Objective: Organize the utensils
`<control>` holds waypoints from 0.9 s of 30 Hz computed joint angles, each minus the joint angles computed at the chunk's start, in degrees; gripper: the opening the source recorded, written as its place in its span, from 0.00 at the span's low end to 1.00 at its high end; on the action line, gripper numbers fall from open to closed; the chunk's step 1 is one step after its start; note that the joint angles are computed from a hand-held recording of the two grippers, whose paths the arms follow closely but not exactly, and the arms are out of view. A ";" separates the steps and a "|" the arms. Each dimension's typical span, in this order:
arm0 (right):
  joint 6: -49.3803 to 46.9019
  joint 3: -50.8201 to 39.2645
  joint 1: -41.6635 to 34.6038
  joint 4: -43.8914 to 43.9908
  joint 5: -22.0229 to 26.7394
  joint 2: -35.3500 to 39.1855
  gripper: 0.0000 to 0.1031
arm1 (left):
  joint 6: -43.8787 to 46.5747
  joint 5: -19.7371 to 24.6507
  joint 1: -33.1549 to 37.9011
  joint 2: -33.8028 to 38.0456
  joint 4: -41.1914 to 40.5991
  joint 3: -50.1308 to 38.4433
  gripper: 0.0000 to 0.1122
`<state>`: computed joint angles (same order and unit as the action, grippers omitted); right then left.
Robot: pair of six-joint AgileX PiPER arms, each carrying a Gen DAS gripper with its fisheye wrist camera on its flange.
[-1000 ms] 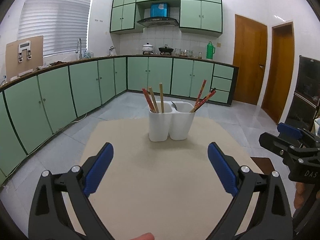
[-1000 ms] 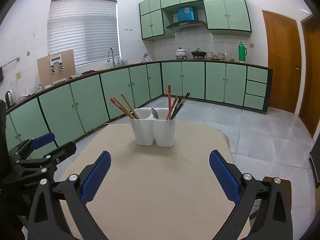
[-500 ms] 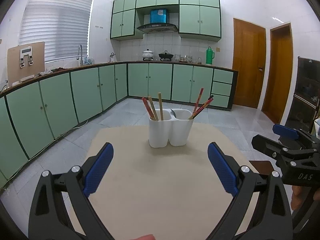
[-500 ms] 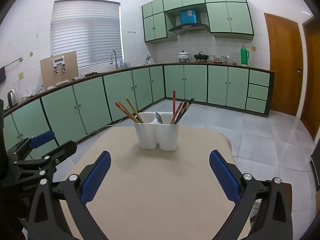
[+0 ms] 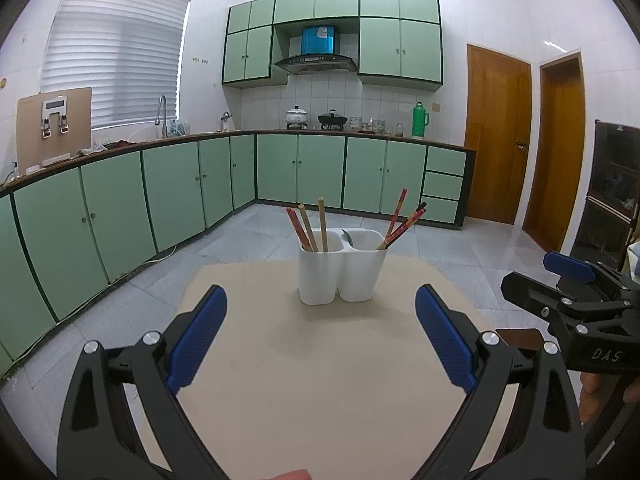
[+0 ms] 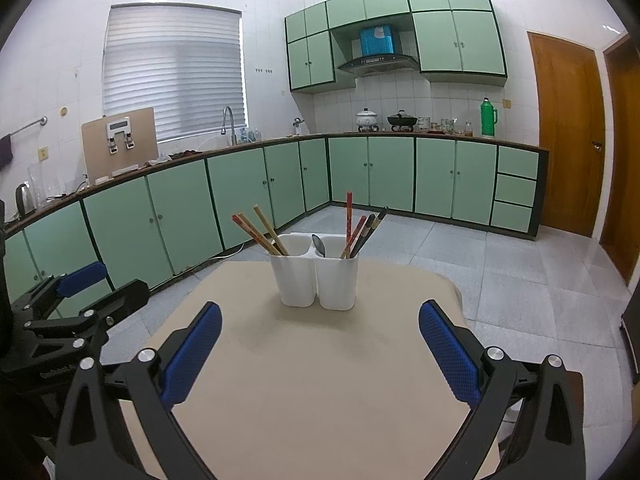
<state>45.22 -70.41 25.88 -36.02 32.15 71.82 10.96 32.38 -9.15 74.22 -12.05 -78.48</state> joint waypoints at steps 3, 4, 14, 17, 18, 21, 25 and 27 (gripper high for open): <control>-0.03 -0.13 -0.12 -0.04 -0.29 0.10 0.94 | -0.58 -0.06 -0.23 0.15 0.50 -0.18 0.82; -0.08 -0.16 -0.18 -0.06 -0.40 0.06 0.94 | -0.55 -0.14 -0.23 0.15 0.42 -0.19 0.82; 2.40 0.50 0.19 -3.27 -1.38 -0.30 0.94 | 1.60 -0.97 0.54 -0.19 -1.70 -0.16 0.82; 2.91 0.83 0.28 -3.90 -1.68 -0.52 0.94 | 1.85 -1.13 0.57 -0.32 -1.98 0.14 0.82; 2.97 0.97 0.26 -4.05 -1.76 -0.67 0.94 | 1.83 -1.23 0.53 -0.35 -1.86 0.20 0.82; 3.55 1.19 0.35 -4.70 -1.84 -0.73 0.94 | 2.11 -1.22 0.55 -0.38 -2.00 0.23 0.82; 3.68 1.40 0.29 -4.83 -1.96 -0.91 0.94 | 2.21 -1.04 0.58 -0.39 -2.01 0.06 0.82; 3.73 1.34 0.30 -4.97 -1.87 -0.88 0.94 | 2.18 -1.04 0.55 -0.41 -1.98 0.09 0.82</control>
